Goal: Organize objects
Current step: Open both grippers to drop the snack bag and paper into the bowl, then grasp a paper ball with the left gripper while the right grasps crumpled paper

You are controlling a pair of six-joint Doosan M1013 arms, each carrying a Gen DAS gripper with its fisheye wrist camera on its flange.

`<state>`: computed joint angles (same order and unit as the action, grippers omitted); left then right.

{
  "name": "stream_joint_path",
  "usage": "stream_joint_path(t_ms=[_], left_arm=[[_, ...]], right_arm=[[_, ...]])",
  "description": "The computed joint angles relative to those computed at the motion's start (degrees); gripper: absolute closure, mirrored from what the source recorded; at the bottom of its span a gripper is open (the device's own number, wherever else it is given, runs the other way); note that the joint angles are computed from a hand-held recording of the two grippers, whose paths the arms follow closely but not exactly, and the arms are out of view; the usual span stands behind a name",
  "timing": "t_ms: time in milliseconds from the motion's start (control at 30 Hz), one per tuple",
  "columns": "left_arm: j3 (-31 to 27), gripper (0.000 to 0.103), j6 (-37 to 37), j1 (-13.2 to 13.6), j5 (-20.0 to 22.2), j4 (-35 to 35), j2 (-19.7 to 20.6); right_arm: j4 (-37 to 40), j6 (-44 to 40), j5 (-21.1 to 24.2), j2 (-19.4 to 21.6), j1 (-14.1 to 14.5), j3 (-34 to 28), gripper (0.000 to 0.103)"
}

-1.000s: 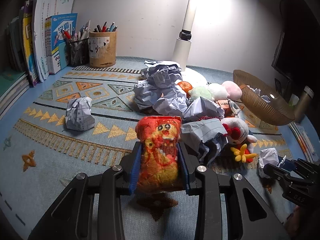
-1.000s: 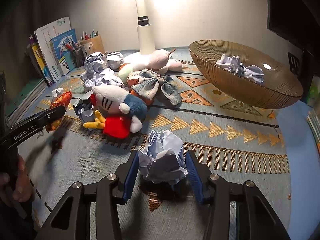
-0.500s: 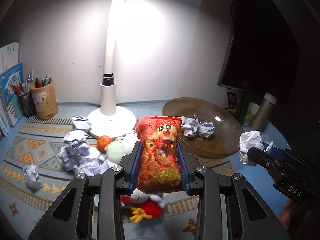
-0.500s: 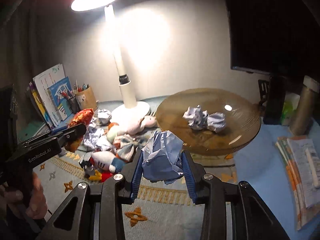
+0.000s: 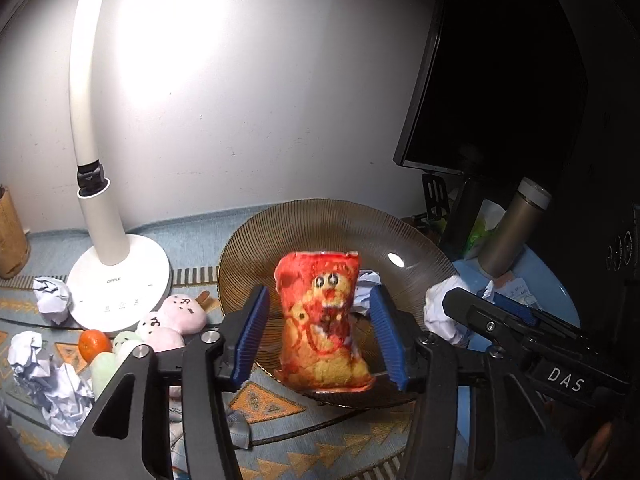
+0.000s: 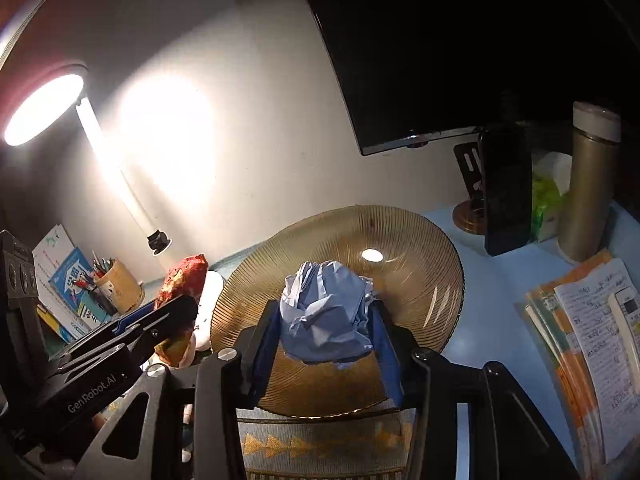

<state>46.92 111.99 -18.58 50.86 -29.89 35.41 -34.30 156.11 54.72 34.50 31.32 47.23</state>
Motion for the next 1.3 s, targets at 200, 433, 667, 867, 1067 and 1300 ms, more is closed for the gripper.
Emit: stream_joint_path(t_ms=[200,433,667,867,1067,1300], left_arm=[[3.4,0.033,1.2,1.5,-0.1,-4.0,-1.8],[17.5,0.031,6.3,5.5,-10.1,-9.2,-11.3],[31.1,0.003,-3.4,9.3,-25.0,4.7,-19.0],[34.4,0.004,-11.8,11.7,-26.6,15.9,-17.4],[32.3,0.005,-6.9,13.5,-22.7,6.4,-15.9],[33.7,0.005,-6.7,12.9,-25.1,7.6,-16.8]], right_arm=[[0.1,1.3,0.0,-1.2,0.2,2.7,0.04],[1.8,-4.1,-1.1,-0.3,3.8,0.1,0.04],[0.7,-3.9,-3.5,3.9,8.1,-4.1,0.039],[-1.0,-5.6,-0.5,8.1,9.5,-6.2,0.039],[-1.4,-8.6,3.7,10.1,9.8,-9.6,0.034],[-5.2,-14.2,8.3,13.0,11.2,-14.3,0.034]])
